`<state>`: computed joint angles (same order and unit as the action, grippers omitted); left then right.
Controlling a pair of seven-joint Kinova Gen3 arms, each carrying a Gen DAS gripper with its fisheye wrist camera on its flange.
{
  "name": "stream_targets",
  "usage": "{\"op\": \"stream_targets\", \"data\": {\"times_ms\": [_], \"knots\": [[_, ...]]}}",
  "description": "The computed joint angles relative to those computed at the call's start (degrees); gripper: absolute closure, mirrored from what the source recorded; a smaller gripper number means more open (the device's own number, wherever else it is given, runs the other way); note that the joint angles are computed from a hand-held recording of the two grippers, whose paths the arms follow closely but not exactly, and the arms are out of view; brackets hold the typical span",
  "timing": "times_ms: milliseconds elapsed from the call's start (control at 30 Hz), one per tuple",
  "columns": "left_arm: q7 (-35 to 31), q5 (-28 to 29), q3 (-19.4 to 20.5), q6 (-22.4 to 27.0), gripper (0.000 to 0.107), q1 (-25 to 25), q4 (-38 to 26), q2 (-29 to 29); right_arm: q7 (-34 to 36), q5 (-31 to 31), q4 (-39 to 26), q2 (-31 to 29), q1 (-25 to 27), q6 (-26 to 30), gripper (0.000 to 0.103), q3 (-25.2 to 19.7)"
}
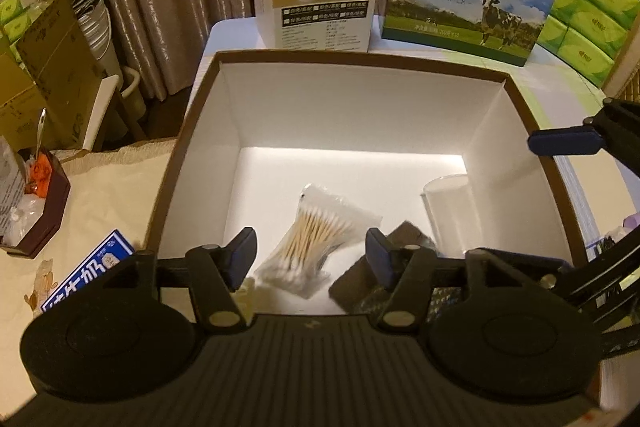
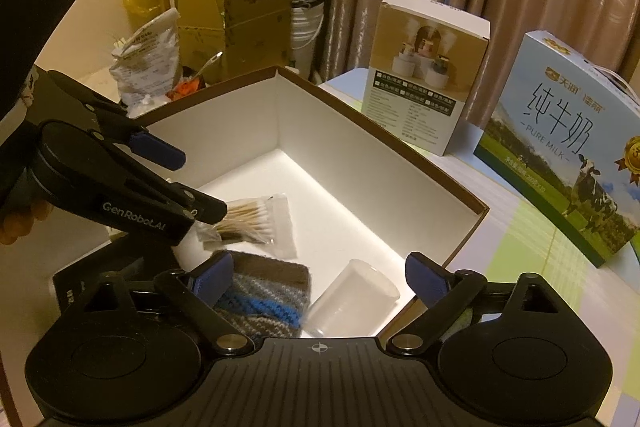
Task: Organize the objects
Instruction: 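Lower and release the swab bag with the left gripper while the right releases the cup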
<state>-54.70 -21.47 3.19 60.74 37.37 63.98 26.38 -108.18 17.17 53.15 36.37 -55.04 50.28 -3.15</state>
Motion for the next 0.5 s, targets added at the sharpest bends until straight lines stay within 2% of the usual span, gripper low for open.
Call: {"op": "stream_targets", "data": {"times_ms": [167, 500], "knots": [[1.3, -0.6, -0.2, 0.4, 0.045, 0.4, 1.4, -1.4, -1.3, 0.2, 1.8, -1.2, -0.4, -1.2, 0.011, 0.1], [4.3, -2.7, 0.9, 2.6, 0.026, 1.9, 2.8, -4.7, -7.0, 1.7, 7.6, -5.6, -1.9, -4.4, 0.008, -0.3]]}}
